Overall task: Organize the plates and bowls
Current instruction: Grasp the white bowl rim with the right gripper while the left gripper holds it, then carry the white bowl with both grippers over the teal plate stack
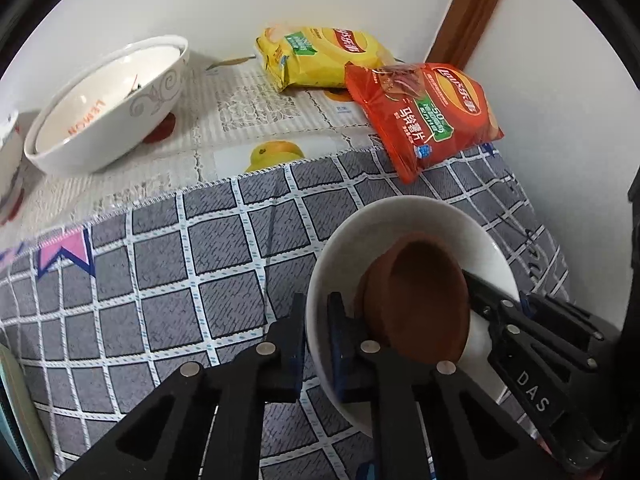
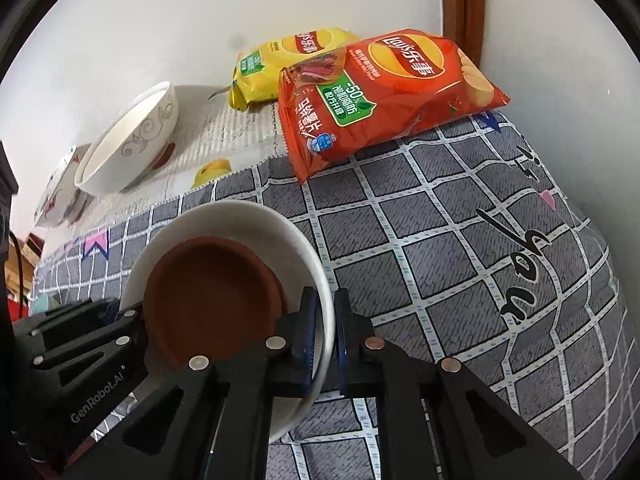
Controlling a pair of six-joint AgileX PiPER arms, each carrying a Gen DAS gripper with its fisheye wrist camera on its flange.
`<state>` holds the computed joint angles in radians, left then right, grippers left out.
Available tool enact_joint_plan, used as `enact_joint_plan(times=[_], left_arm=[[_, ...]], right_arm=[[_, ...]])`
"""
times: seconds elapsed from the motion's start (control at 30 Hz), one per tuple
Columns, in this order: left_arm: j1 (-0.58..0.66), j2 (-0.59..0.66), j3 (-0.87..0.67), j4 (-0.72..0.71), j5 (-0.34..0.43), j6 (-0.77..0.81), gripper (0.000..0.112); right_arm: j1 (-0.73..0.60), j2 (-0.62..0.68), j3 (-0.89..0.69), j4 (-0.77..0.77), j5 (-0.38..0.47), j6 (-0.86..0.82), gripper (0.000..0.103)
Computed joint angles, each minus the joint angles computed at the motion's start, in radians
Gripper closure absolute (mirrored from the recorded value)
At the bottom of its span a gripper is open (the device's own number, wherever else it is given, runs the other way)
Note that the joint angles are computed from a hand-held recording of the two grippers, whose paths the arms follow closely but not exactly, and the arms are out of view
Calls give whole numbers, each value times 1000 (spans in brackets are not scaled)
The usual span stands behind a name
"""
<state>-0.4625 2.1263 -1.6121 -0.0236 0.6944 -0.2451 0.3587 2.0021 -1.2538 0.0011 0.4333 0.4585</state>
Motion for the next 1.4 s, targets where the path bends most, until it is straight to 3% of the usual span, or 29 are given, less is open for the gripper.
enact_joint_plan(times=[0.13,0.43,0.87,1.13,1.4], left_arm=[[20,-16,20,-67,6,44,102],[17,-153,147,-30,-11,17,102],[84,-426,377,0,-22,16,102],[224,-573,524,-45,-31,125,102],[432,-655,618,-141,-38,304,102]], right_arm=[[-6,-22,21,38,-2,-15,95],[38,-122,78,-7,8,71,95],[242,-239,47,-208,113,368,94],[382,-193,-46,-279,159,493,94],[494,-62,-262,-267,237,494,94]])
